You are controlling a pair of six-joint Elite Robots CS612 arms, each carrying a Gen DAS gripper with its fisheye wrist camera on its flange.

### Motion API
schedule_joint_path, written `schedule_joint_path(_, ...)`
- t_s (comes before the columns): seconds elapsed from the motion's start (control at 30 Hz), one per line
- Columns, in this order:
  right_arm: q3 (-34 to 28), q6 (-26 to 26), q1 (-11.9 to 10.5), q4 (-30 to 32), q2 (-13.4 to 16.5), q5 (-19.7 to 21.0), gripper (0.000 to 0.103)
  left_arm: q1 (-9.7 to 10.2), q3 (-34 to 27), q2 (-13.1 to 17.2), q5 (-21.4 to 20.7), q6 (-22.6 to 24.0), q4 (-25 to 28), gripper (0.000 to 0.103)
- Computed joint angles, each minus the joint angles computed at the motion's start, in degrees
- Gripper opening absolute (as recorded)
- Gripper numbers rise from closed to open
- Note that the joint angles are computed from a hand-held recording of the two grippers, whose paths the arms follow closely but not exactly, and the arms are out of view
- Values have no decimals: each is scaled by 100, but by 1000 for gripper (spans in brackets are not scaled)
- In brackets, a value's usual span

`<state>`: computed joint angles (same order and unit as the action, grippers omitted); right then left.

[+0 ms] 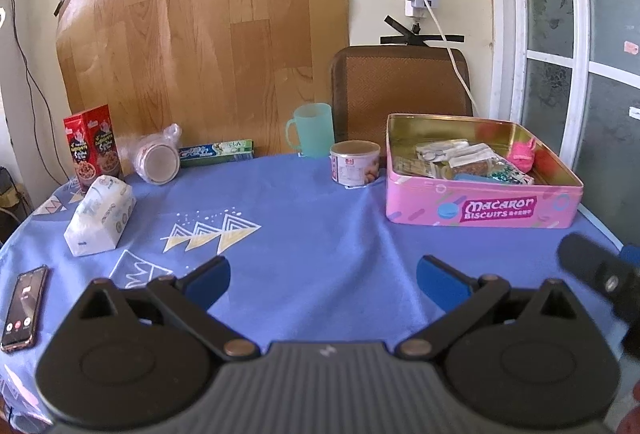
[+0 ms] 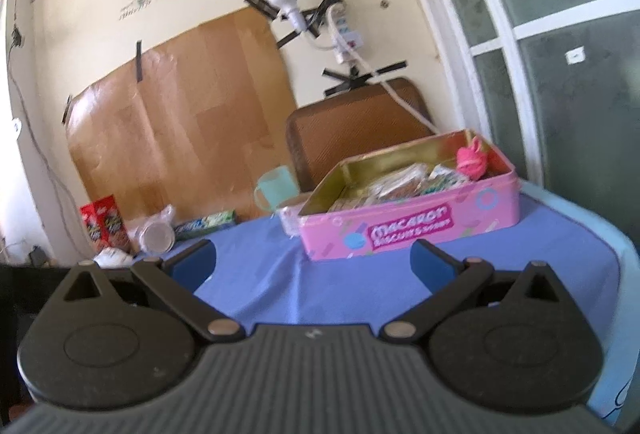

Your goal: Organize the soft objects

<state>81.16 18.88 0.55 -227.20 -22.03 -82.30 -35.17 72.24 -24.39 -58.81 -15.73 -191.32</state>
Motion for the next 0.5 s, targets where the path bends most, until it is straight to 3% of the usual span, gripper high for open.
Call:
schedule_joint_path(0.07,-10,141,15,-69,14,-221,103,5,-10,-1,-35,-29,35,103)
schedule_joint_path(0.2,-13,428,-18,-44,23,-153,103,9,-14,-3,-74,-36,45,103)
schedule_joint_path(0.5,-35,335,19,-139,48,-169,103,-3,-11,15,1,24,-66,103)
